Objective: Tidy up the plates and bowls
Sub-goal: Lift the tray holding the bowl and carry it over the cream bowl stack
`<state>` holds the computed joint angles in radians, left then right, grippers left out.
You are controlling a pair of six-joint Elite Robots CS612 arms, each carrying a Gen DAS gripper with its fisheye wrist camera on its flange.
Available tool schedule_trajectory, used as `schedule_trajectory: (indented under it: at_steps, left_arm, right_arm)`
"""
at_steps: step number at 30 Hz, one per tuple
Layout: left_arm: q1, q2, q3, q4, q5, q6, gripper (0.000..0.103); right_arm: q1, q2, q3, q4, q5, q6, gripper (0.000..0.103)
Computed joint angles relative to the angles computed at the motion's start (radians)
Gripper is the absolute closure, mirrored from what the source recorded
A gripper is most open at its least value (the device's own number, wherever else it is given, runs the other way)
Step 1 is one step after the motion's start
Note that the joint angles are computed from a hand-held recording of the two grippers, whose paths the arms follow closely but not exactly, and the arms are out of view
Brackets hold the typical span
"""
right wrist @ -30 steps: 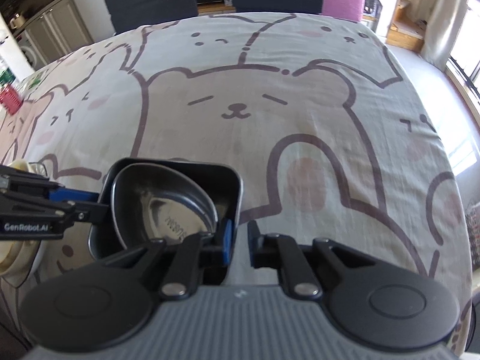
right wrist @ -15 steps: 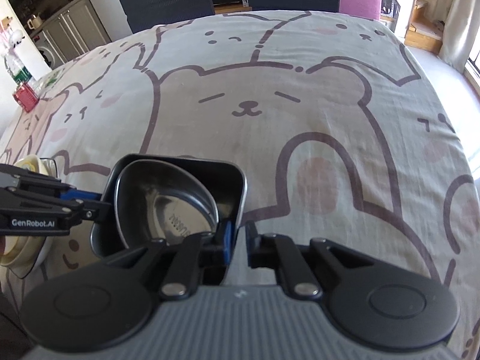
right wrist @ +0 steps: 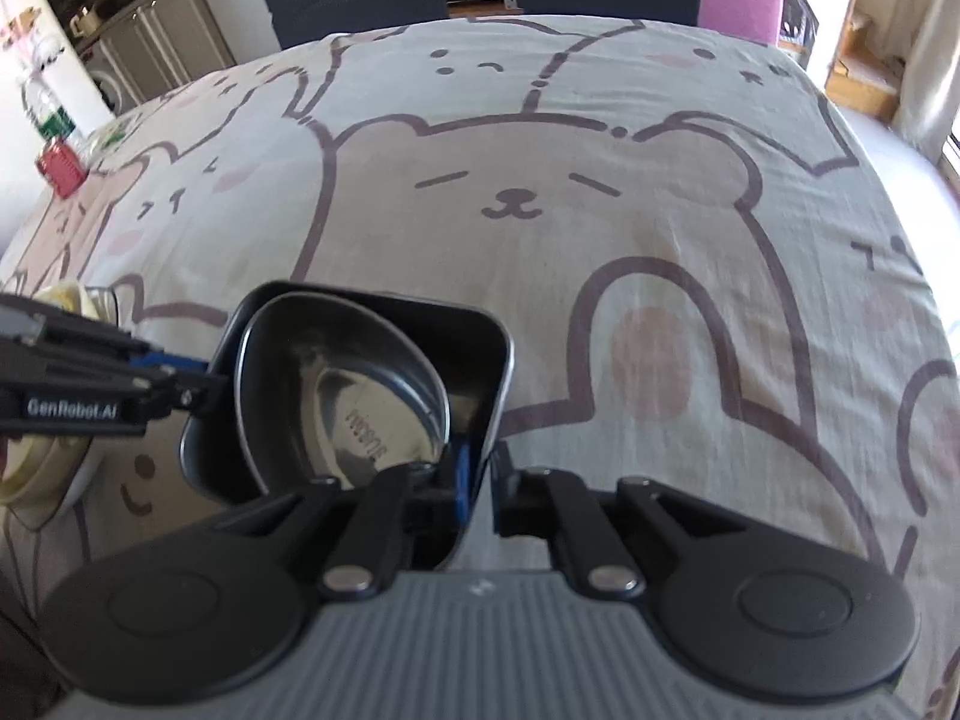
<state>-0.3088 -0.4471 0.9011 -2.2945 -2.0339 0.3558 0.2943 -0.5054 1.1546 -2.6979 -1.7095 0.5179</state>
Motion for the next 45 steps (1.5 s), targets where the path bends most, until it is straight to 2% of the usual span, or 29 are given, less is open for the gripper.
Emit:
schedule_trajectory:
  at_steps: [3, 11, 16, 22, 29, 35, 41, 45]
  left_arm:
    - [0.003, 0.001, -0.003, -0.001, -0.014, -0.01, 0.095]
    - [0.018, -0.019, 0.012, -0.05, -0.074, -0.06, 0.096]
    - [0.037, -0.042, 0.034, -0.108, -0.098, -0.103, 0.096]
    - [0.069, -0.081, 0.083, -0.199, -0.093, -0.137, 0.096]
    - [0.116, -0.12, 0.136, -0.289, -0.072, -0.187, 0.097]
    - [0.154, -0.141, 0.166, -0.316, -0.04, -0.216, 0.098]
    - [0.177, -0.137, 0.172, -0.324, -0.005, -0.256, 0.098]
    - [0.186, -0.125, 0.164, -0.298, 0.015, -0.27, 0.098]
  right_arm:
    - [-0.002, -0.006, 0.015, -0.029, 0.011, 0.027, 0.094]
    - [0.016, -0.036, 0.05, -0.118, -0.071, 0.076, 0.094]
    - [0.036, -0.037, 0.023, -0.121, -0.116, 0.084, 0.094]
    - [0.059, -0.021, -0.029, -0.149, -0.127, 0.078, 0.094]
    - [0.093, 0.037, -0.157, -0.142, -0.125, 0.04, 0.094]
    - [0.115, 0.096, -0.286, -0.103, -0.079, 0.044, 0.094]
    - [0.127, 0.167, -0.432, -0.001, -0.025, 0.075, 0.094]
    - [0.131, 0.209, -0.516, 0.077, 0.0, 0.096, 0.094]
